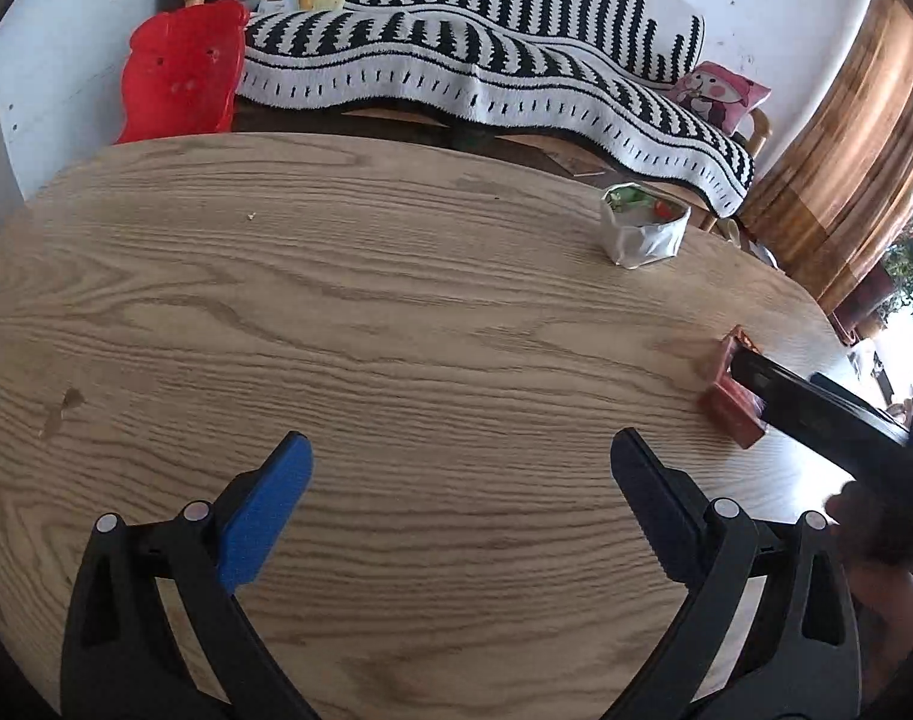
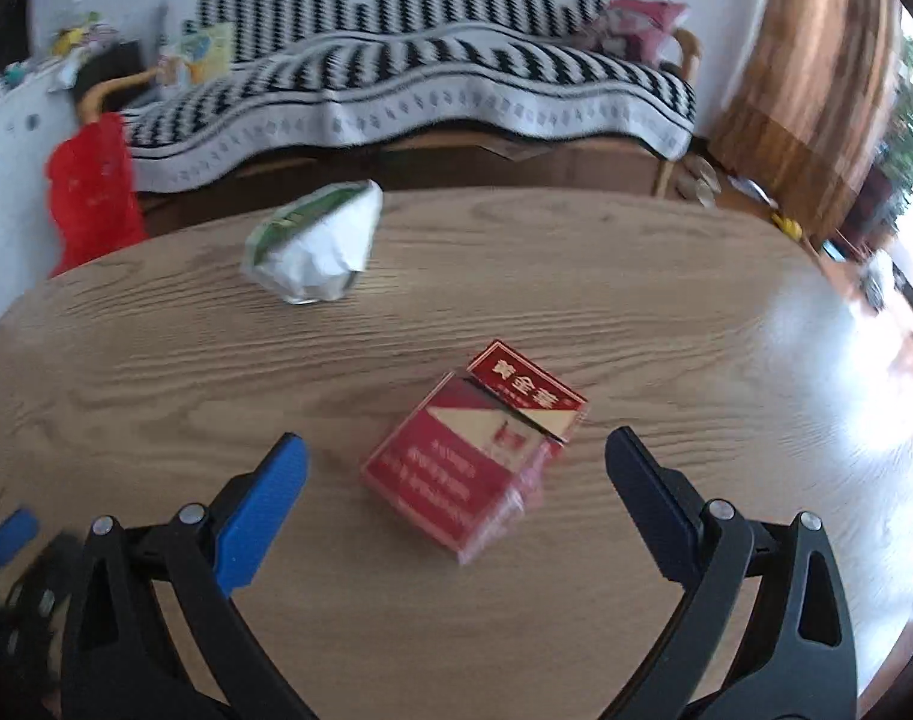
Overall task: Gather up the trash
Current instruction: 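Bring both tools back over the table, then grasp the red cigarette box with the right tool while the left grasps the paper cup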
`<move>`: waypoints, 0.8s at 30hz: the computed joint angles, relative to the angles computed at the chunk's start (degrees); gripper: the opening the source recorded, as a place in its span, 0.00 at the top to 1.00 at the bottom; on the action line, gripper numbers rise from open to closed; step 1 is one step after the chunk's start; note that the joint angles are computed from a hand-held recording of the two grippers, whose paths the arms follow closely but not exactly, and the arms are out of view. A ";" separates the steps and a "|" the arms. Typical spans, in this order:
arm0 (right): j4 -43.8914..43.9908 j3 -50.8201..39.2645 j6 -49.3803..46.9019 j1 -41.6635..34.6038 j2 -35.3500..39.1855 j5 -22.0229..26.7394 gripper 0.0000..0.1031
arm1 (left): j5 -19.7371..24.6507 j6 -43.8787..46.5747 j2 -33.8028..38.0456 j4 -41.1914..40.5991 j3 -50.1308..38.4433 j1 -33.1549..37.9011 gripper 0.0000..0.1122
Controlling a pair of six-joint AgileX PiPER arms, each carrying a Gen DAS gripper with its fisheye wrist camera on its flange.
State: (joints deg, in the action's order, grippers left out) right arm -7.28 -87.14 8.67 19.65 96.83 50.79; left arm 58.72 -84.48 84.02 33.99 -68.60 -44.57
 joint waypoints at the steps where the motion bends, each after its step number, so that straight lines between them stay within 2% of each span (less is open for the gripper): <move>1: -0.52 -0.69 0.78 0.05 1.28 -0.10 0.07 | -0.72 0.68 0.44 -0.22 0.03 0.67 0.14; 7: -1.99 1.24 0.15 -0.60 4.45 -2.23 0.07 | -2.83 1.75 -0.64 -1.22 2.98 1.97 0.14; 8: 0.58 2.44 -2.43 -2.01 3.84 -3.39 0.07 | -2.62 1.39 -0.85 -0.86 3.08 1.60 0.14; 11: 8.81 2.96 -12.26 -6.33 3.57 -2.89 0.07 | -1.94 0.75 -0.80 0.74 2.76 0.25 0.14; 15: 16.58 5.45 -25.61 -11.84 2.37 -5.65 0.06 | -2.14 1.41 0.26 0.09 1.67 -0.22 0.14; 18: 21.01 5.00 -33.20 -14.39 2.94 -4.67 0.05 | -2.12 1.30 1.23 0.37 0.92 -0.57 0.14; 19: 21.68 4.64 -34.51 -14.78 3.10 -4.20 0.09 | -2.23 1.28 1.84 0.43 0.35 -0.52 0.14; 20: 22.55 4.97 -35.75 -15.05 2.68 -4.32 0.29 | -2.32 1.16 2.44 0.56 -0.18 -0.43 0.14; 24: 24.78 4.31 -38.71 -16.22 2.19 -2.57 0.35 | -4.14 3.36 5.91 -1.04 -3.54 2.09 0.14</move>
